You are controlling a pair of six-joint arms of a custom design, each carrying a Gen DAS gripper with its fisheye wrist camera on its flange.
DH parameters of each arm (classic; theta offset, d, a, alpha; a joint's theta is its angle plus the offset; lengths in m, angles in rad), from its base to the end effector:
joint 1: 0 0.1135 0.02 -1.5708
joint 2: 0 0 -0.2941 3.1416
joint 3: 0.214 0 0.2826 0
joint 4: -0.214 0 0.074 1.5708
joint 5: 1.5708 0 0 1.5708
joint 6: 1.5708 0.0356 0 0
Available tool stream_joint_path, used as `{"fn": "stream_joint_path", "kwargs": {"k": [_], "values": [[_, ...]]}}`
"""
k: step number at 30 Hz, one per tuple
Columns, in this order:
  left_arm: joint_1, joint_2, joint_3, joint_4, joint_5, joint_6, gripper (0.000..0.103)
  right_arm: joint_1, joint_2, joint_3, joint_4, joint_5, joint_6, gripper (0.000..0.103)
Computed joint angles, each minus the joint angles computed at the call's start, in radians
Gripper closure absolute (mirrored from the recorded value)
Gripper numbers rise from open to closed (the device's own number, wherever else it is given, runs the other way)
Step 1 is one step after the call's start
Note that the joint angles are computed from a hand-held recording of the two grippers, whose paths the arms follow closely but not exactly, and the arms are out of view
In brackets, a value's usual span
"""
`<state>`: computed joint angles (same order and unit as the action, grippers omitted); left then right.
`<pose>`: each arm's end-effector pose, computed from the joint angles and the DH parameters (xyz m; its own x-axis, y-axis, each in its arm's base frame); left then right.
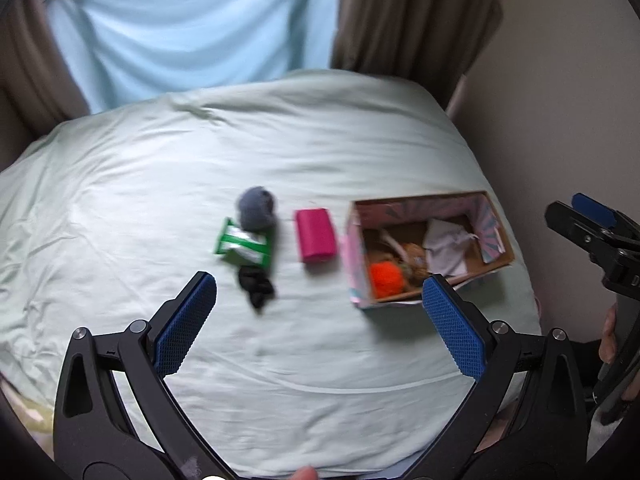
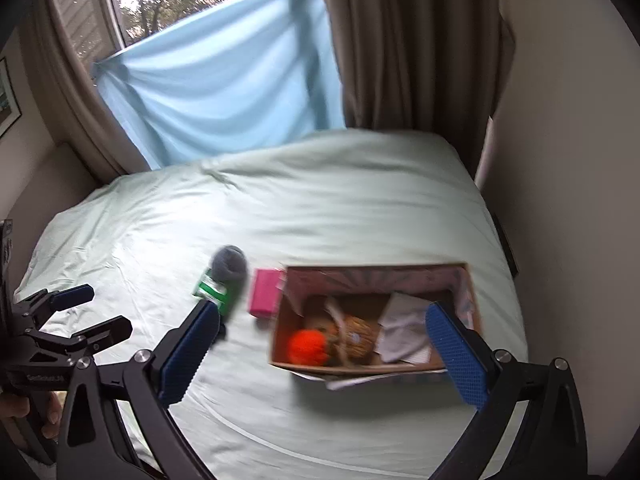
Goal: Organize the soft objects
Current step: 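Withdraw both tools from the box toward the remaining items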
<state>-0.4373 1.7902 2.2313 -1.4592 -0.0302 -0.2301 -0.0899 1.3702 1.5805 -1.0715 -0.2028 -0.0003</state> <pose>0.3317 -0.1539 0.4795 -0.8440 0.1429 -0.5170 0.2223 0.9704 -0.0947 0.2893 -0.0189 0.4355 -0.7555 0.0678 -0.6516 -0.0430 0.9874 0.1526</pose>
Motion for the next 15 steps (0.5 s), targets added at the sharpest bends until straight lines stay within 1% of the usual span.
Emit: {"fn": "stream_joint_path", "kwargs": {"k": [6,9,15], "values": [[0.189,-0.078,-0.071,-0.002,0.085,0.103,0.001,0.23,0.018,0.035,0.023,0.144,0.131,0.0],[0.285,-0.098,-0.104,0.001,0.141,0.165,0.001,0.321,0.048,0.049,0.036,0.191,0.19,0.0],[0.438,-0.081,-0.139,0.002,0.243,0.29,0.001,0.457,0.126,0.084,0.053,0.273,0.29,0.0]]}}
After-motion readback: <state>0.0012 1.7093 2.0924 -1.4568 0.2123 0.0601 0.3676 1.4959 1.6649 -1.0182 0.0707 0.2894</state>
